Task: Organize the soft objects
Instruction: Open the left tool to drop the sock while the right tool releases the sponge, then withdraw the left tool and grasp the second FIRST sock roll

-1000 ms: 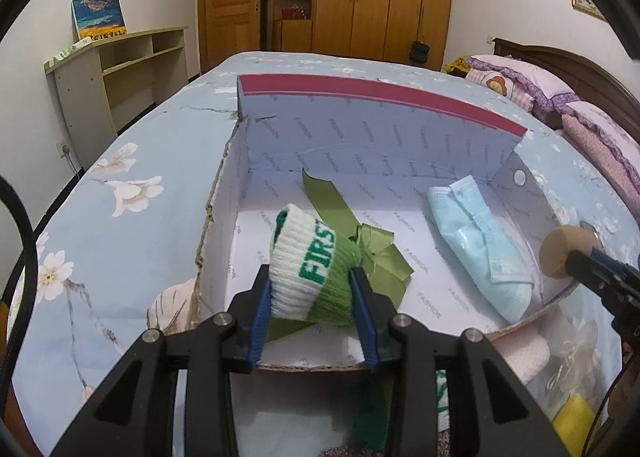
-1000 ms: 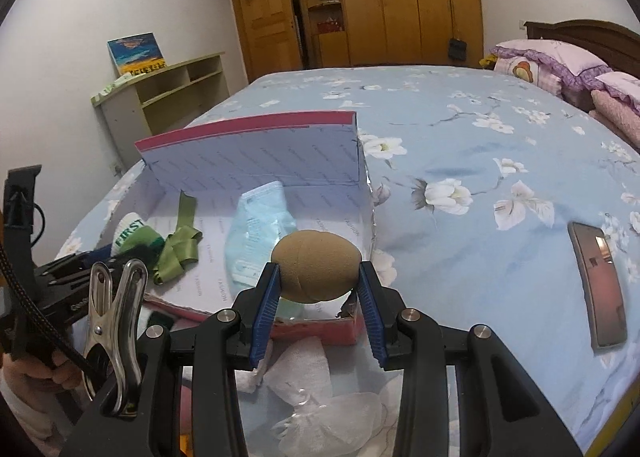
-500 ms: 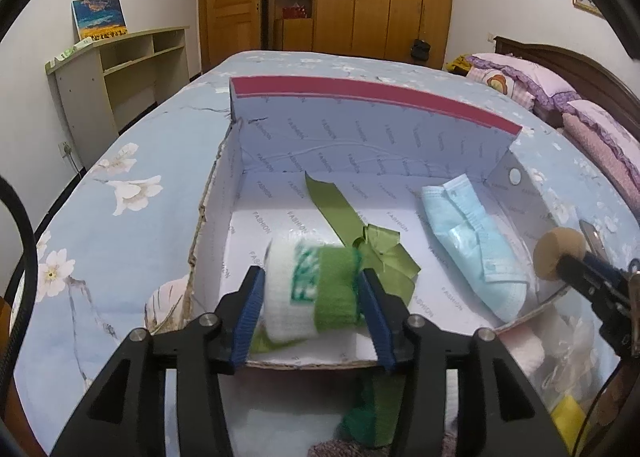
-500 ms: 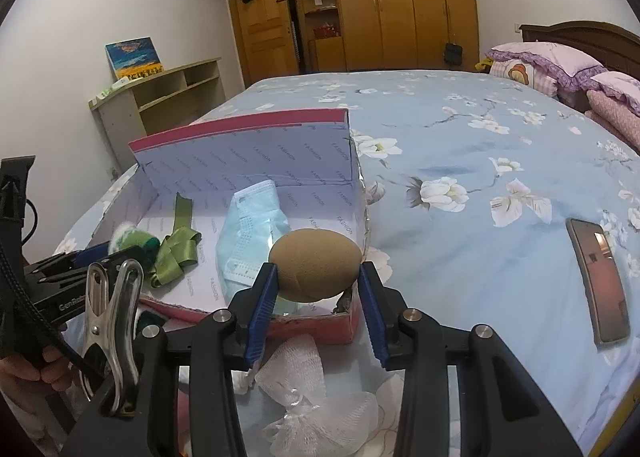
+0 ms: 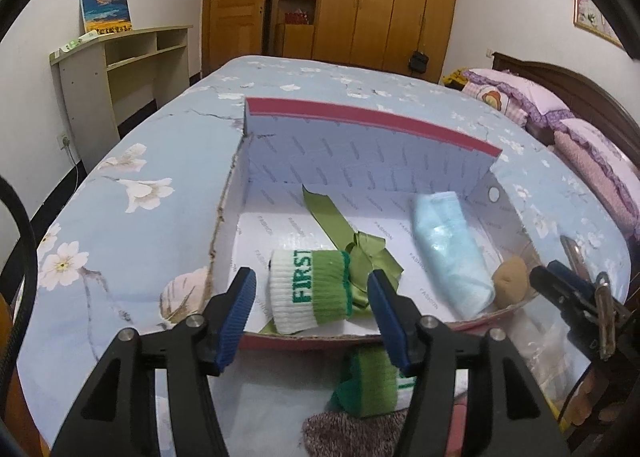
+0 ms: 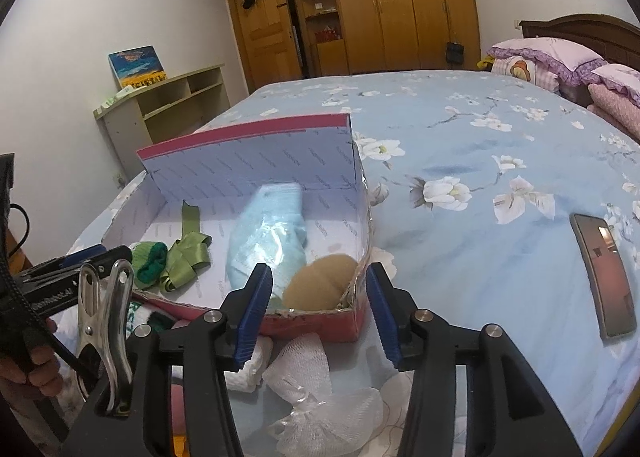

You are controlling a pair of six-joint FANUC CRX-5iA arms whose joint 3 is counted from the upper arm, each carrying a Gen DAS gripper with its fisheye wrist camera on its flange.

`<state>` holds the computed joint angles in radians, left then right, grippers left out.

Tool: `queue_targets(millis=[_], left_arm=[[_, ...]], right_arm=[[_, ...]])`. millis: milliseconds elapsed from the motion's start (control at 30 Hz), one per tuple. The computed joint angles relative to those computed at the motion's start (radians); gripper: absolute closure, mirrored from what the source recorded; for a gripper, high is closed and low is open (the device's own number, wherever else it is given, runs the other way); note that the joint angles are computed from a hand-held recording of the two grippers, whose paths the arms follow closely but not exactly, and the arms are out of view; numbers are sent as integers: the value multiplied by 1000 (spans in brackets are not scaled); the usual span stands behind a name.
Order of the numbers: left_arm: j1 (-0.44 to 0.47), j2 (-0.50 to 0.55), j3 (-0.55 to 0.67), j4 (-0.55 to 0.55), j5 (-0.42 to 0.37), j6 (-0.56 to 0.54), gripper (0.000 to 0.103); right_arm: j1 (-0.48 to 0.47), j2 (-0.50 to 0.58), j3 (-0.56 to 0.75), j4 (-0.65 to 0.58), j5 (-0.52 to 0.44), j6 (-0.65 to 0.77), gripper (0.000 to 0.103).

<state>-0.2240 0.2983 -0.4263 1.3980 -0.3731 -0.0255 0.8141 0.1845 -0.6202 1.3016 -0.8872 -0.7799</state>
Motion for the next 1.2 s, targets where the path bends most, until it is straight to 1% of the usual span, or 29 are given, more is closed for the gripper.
queue_targets(millis=[200,333,500,733,800,867,967,1067,1200], left_arm=[[24,-37,-27,-43,-12,27,42],[47,-54,-41,-86,-48,56,42],[60,-79,-68,-96,-75,50,42],[80,-95,-81,-166,-136,90,42],[77,-102,-93,-160,-137,75,42],[76,-104,-99,-158,-140,62,42],[75,-100,-98,-178,-146,77,42],[71,-94,-95,-194,-148,87,42],[64,-85,-89,-228,-137,112,42]], right_arm=[[17,-7,4,-10,-22,8,53],[42,-15,6,-28,-61,-7,53],[78,-37,4,-52,-83,-22,53],[113,-46,7,-70,-82,-25,53],[124,-41,15,-82,-87,-20,53],[131,-40,16,-89,-84,-21,53],[138,-43,13,-97,-64,-35,53],[134,-49,-7,-64,-23,-72,53],[129,-42,-10,-54,9,-73,53]])
